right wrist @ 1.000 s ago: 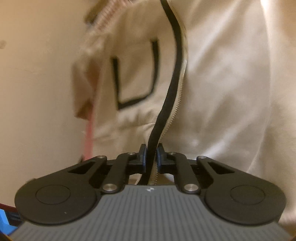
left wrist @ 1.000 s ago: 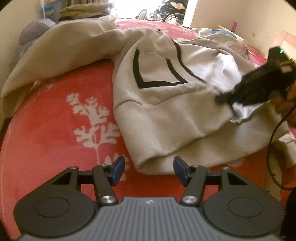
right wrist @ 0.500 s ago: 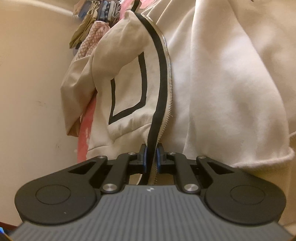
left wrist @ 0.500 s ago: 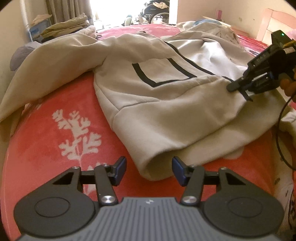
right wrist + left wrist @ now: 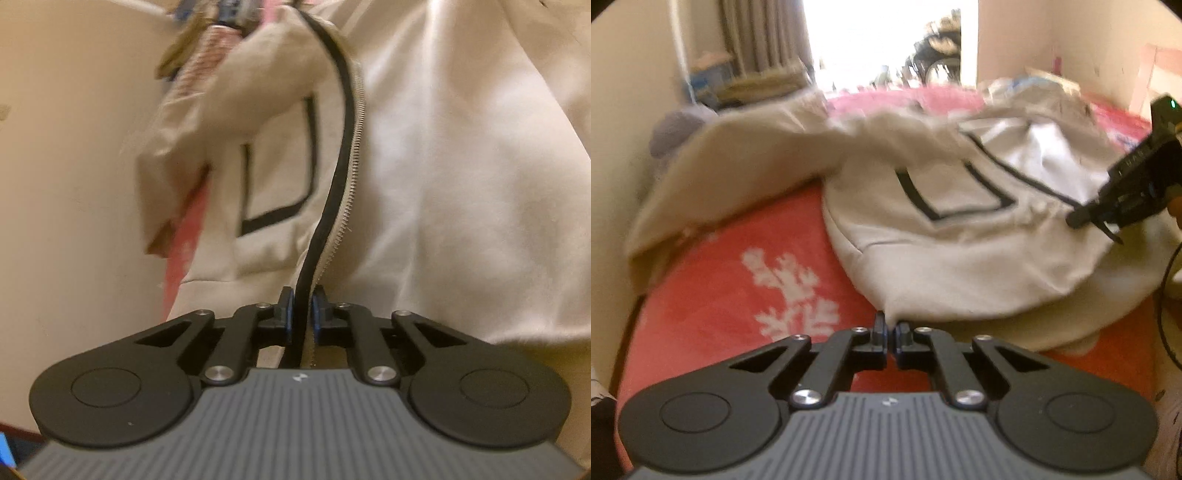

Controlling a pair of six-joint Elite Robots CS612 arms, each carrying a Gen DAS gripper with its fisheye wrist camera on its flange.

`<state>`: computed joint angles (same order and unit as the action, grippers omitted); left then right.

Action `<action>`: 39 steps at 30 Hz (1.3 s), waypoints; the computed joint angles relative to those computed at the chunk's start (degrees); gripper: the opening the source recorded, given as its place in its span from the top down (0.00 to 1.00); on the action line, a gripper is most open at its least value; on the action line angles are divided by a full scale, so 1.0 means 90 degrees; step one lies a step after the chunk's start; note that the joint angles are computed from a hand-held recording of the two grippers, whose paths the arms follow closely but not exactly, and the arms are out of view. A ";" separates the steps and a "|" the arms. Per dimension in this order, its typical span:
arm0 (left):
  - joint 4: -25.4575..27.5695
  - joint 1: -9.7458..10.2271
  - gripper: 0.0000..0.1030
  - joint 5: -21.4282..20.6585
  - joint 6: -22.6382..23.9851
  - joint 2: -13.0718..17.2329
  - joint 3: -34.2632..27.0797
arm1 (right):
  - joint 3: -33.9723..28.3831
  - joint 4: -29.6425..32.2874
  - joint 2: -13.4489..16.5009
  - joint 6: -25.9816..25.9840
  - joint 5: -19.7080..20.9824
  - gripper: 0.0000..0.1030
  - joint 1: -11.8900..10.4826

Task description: Fold clothes

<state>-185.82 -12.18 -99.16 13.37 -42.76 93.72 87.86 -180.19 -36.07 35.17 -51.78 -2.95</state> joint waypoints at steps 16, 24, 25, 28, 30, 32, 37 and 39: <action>0.0762 0.0047 0.97 -0.0083 0.0245 -0.0040 0.0100 | 0.0017 0.1079 -0.0163 -0.1075 -0.0537 0.93 0.0133; 0.1589 0.0113 0.86 -0.0218 0.0649 -0.0116 0.0023 | -0.0014 0.1474 -0.0226 -0.1870 -0.0960 0.90 0.0202; 0.1864 0.0160 0.82 -0.0334 0.0624 -0.0154 -0.0032 | -0.0014 0.1514 -0.0240 -0.1907 -0.0942 0.86 0.0190; 0.2446 0.0366 0.72 -0.0876 0.0295 -0.0238 -0.0174 | 0.0041 0.1625 -0.0340 -0.2143 -0.0983 0.80 0.0169; 0.2556 0.0497 0.64 -0.1302 -0.0052 -0.0246 -0.0252 | 0.0157 0.1616 -0.0468 -0.2373 -0.1127 0.79 0.0161; 0.2565 0.0611 0.58 -0.1746 -0.0431 -0.0207 -0.0374 | 0.0315 0.1396 -0.0598 -0.2604 -0.1296 0.79 0.0149; 0.2426 0.0717 0.56 -0.2513 -0.1450 0.0125 -0.0850 | 0.0564 0.0200 -0.0711 -0.3280 -0.1254 0.79 0.0182; 0.2485 0.0672 0.56 -0.2399 -0.1639 0.0289 -0.1063 | 0.0501 -0.0014 -0.0665 -0.3866 -0.1046 0.79 0.0242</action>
